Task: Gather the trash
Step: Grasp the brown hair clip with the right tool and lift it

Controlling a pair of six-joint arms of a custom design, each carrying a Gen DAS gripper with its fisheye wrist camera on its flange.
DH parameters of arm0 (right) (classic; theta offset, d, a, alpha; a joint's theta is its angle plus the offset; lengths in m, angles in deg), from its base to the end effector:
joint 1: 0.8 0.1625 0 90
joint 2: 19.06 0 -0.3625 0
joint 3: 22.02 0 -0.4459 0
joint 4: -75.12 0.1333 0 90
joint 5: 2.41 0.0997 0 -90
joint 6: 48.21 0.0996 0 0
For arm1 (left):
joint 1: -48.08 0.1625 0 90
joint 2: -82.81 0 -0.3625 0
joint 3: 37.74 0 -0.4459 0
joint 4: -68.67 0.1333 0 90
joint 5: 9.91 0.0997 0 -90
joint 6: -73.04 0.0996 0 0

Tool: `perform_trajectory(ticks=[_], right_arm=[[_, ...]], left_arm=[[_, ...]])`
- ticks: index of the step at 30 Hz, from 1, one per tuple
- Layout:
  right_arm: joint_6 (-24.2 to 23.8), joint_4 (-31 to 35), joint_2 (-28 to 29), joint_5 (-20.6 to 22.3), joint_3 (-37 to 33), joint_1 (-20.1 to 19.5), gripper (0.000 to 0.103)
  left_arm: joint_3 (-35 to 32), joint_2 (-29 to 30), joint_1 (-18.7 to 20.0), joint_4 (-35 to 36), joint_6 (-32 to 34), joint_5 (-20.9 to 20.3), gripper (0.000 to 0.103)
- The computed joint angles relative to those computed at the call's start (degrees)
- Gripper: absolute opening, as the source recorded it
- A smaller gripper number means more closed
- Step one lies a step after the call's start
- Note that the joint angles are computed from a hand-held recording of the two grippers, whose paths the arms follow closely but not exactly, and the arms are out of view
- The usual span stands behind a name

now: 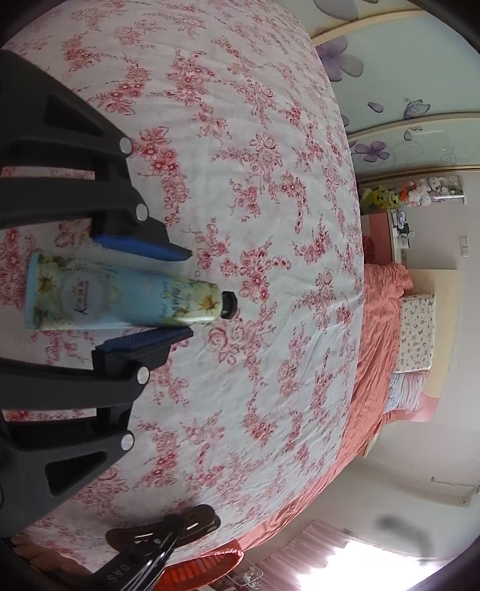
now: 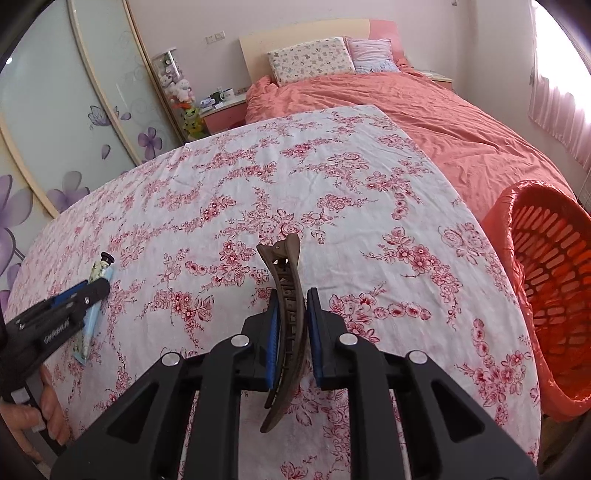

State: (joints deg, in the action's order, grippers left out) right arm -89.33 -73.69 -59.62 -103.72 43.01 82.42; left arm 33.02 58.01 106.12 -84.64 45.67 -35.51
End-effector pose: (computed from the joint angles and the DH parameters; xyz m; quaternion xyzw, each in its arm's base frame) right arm 0.0163 -0.8264 0.1891 0.2529 -0.9170 0.2303 0.2053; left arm -0.2061 -0.7519 -0.0173 -0.0468 0.8391 -0.3716 0.3946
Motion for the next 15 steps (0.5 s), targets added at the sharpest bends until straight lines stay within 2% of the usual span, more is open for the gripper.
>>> perform_trajectory(ticks=[6, 9, 15], right_arm=[[-0.44, -0.53, 0.05, -0.54, 0.15, 0.12, 0.015], [-0.93, -1.19, 0.10, -1.07, 0.40, 0.24, 0.015], [-1.32, -1.70, 0.21, -1.57, 0.48, 0.37, 0.015]], left_arm=[[-1.37, 0.79, 0.12, 1.48, -0.24, 0.96, 0.036], [-0.37, 0.31, -0.26, 2.23, -1.09, 1.36, 0.030], [2.69, -0.98, -1.13, 1.51, -1.85, 1.00, 0.030]])
